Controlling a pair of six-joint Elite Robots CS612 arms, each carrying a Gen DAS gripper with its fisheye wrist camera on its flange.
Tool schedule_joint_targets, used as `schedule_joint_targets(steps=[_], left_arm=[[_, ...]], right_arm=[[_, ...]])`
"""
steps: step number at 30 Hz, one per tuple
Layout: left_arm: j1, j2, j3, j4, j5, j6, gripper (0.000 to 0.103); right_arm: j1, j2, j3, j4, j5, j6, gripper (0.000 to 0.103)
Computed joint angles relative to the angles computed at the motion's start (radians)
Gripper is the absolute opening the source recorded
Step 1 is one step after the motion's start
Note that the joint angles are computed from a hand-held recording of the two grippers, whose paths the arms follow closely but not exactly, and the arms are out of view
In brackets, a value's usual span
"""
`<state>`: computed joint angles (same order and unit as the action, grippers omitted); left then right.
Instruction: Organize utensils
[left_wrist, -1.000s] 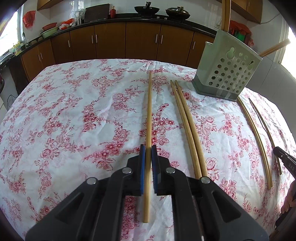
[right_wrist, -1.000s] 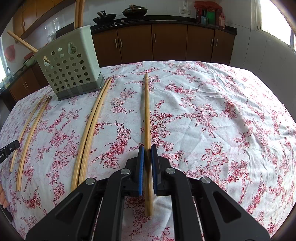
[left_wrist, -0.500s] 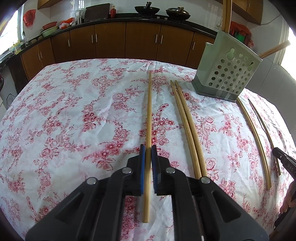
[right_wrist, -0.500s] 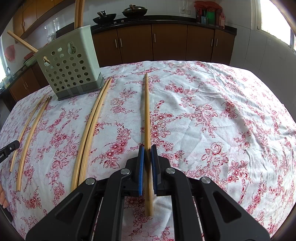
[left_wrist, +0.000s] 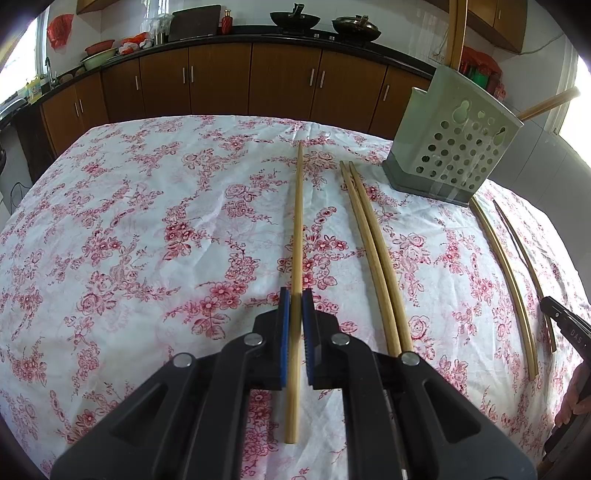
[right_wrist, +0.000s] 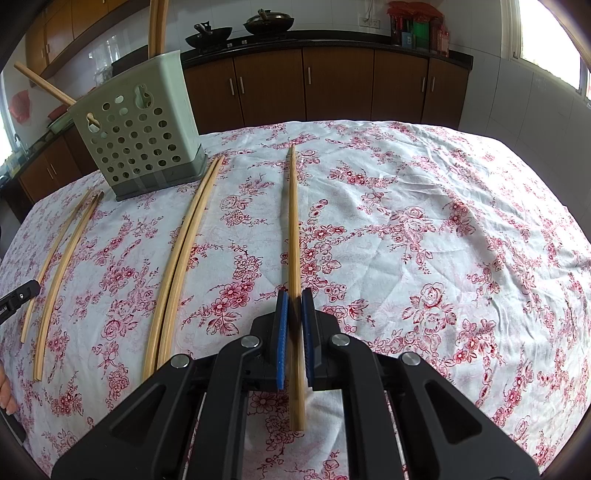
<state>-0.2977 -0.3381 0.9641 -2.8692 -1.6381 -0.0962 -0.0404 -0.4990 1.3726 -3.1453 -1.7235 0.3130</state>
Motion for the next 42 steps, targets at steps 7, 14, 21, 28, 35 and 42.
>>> schedule_joint_targets(steps=[7, 14, 21, 28, 35, 42], left_arm=[[0.002, 0.0, 0.0, -0.001, -0.006, 0.003, 0.01], [-0.009, -0.027, 0.059, -0.024, 0.029, 0.092, 0.009], [-0.011, -0.044, 0.082, -0.07, 0.051, 0.138, 0.008], [-0.003, -0.105, 0.13, -0.288, -0.004, 0.102, 0.008], [0.004, -0.123, 0.101, -0.343, -0.047, 0.049, 0.008], [0.004, -0.145, 0.101, -0.385, -0.076, 0.058, 0.008]], right_arm=[[-0.003, -0.002, 0.005, -0.008, 0.013, 0.006, 0.009], [-0.007, -0.018, 0.046, -0.042, 0.042, 0.008, 0.008], [0.001, -0.04, 0.077, -0.15, -0.014, -0.01, 0.008], [0.011, -0.077, 0.102, -0.372, -0.094, -0.064, 0.008], [0.009, -0.085, 0.083, -0.449, -0.101, -0.081, 0.008], [0.004, -0.105, 0.076, -0.493, -0.017, -0.064, 0.008]])
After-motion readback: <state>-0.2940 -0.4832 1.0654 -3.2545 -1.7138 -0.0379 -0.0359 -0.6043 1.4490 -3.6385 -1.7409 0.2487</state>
